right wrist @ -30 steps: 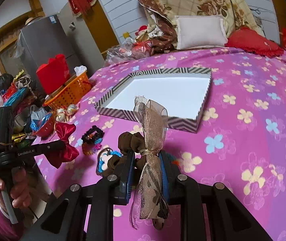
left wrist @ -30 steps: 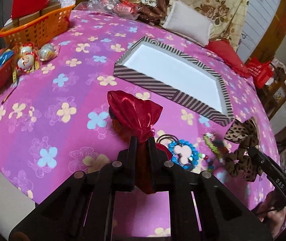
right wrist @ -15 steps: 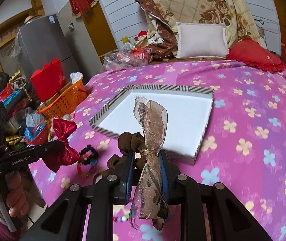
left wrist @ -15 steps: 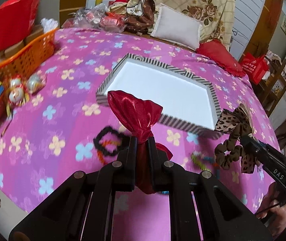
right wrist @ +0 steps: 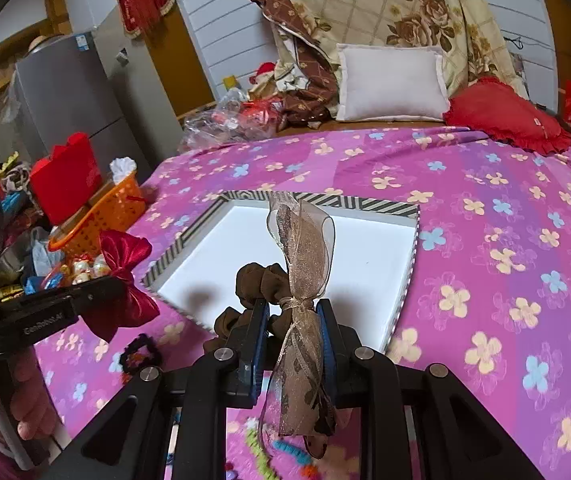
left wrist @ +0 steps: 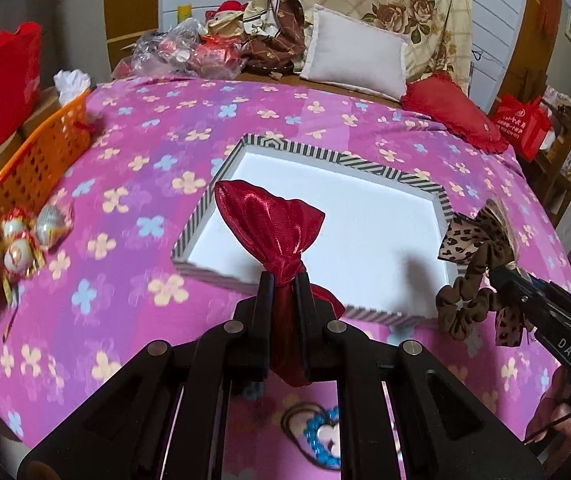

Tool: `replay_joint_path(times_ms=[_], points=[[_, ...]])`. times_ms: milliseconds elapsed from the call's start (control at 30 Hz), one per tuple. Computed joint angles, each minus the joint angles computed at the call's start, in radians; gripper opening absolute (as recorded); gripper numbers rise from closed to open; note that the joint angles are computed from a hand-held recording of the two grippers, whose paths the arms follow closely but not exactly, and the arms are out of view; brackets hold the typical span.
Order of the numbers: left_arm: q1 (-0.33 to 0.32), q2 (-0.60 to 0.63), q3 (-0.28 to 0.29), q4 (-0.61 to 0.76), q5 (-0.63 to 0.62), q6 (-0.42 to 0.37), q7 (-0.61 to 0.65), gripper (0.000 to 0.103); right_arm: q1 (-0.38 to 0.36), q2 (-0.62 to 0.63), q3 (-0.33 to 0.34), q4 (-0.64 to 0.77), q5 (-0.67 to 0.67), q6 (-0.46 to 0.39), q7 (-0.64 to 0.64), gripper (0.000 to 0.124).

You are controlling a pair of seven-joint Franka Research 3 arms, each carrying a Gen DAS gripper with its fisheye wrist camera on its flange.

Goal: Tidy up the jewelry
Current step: 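Carry the red bow with left tool while right tool carries the leopard bow over the striped box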

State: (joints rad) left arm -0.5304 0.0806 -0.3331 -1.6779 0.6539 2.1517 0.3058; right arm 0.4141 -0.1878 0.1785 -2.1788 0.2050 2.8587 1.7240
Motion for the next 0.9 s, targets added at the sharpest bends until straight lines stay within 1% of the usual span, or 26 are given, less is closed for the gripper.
replay_joint_path(times_ms=[167,267,467,567,633,900], points=[[-0.007,0.065,0.013,0.078,0.019,-0.024,0.04,0.009,-0.012,0.062,-0.006,0.052,-0.026,-0.026,0.013,0.023],[-0.009,0.098,0.026,0.113,0.013,-0.022,0.059,0.009,-0.017,0.1,-0.009,0.082,-0.06,-0.042,0.028,0.023],[-0.017,0.182,0.054,0.197,-0.019,-0.04,0.109,0.009,-0.012,0.153,-0.029,0.119,-0.054,-0.057,0.022,0.023],[-0.022,0.222,0.069,0.237,-0.035,-0.051,0.126,0.009,-0.01,0.179,-0.035,0.142,-0.054,-0.078,0.01,0.023],[-0.024,0.24,0.078,0.253,-0.048,-0.055,0.133,0.009,-0.008,0.2,-0.038,0.161,-0.056,-0.099,-0.002,0.023],[-0.021,0.281,0.097,0.269,-0.099,-0.054,0.144,0.009,-0.002,0.236,-0.049,0.191,-0.064,-0.129,-0.005,0.023]])
